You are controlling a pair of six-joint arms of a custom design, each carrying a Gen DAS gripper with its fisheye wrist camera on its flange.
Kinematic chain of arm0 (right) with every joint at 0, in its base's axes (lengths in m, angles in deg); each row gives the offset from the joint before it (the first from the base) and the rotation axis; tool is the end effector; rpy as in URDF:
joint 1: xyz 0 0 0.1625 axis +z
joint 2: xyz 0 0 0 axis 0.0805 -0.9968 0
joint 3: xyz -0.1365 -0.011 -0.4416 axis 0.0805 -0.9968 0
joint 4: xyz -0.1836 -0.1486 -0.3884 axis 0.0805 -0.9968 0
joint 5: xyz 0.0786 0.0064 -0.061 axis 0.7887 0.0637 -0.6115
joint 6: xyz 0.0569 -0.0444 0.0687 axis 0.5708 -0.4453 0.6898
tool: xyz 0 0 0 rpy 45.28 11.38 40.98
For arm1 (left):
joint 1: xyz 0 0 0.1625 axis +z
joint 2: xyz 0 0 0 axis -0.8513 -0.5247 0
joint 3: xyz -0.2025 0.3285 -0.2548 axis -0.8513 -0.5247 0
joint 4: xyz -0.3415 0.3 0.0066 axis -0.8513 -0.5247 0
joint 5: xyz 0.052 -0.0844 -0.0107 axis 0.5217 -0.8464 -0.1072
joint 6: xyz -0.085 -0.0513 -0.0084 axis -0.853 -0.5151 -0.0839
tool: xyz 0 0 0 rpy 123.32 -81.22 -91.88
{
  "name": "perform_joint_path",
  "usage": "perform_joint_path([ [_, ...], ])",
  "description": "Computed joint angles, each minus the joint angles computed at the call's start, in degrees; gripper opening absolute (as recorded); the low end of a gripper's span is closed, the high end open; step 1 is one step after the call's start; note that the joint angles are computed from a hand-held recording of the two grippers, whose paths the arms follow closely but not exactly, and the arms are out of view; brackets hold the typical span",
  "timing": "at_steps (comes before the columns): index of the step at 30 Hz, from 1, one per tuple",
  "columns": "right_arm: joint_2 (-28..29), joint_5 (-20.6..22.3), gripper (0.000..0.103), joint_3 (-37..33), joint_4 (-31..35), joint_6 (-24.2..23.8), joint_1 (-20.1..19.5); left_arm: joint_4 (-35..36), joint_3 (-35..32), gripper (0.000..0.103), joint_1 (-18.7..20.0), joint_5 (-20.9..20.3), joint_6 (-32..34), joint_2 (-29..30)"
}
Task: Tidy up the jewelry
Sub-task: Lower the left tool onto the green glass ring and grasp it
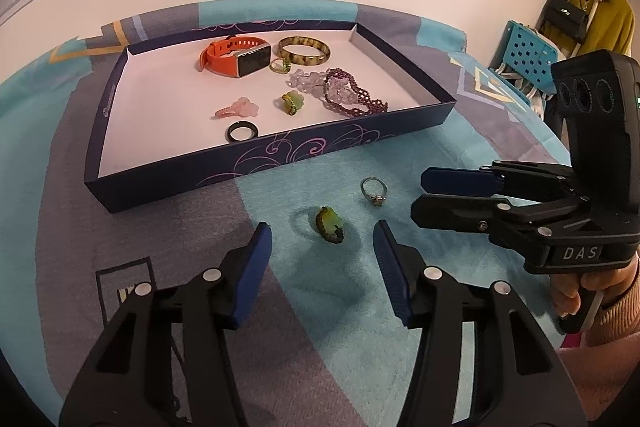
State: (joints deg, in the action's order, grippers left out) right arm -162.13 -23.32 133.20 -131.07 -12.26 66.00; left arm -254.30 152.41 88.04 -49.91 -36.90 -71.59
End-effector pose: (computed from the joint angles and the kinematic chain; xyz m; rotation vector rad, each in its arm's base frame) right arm -0.0266 -0.5088 0.3152 1.0712 -2.7905 0.4576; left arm -0.3671 -0.4438 -0.0509 0.4880 2.4657 -0.7815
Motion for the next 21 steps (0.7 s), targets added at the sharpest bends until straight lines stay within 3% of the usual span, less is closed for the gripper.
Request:
perform_joint_path([
  [21, -0.04, -0.76, 0.042, 0.34, -0.63, -0.09, 0.18, -0.82, 0.26, 0.05, 0.04, 0.15, -1.13, 0.0],
])
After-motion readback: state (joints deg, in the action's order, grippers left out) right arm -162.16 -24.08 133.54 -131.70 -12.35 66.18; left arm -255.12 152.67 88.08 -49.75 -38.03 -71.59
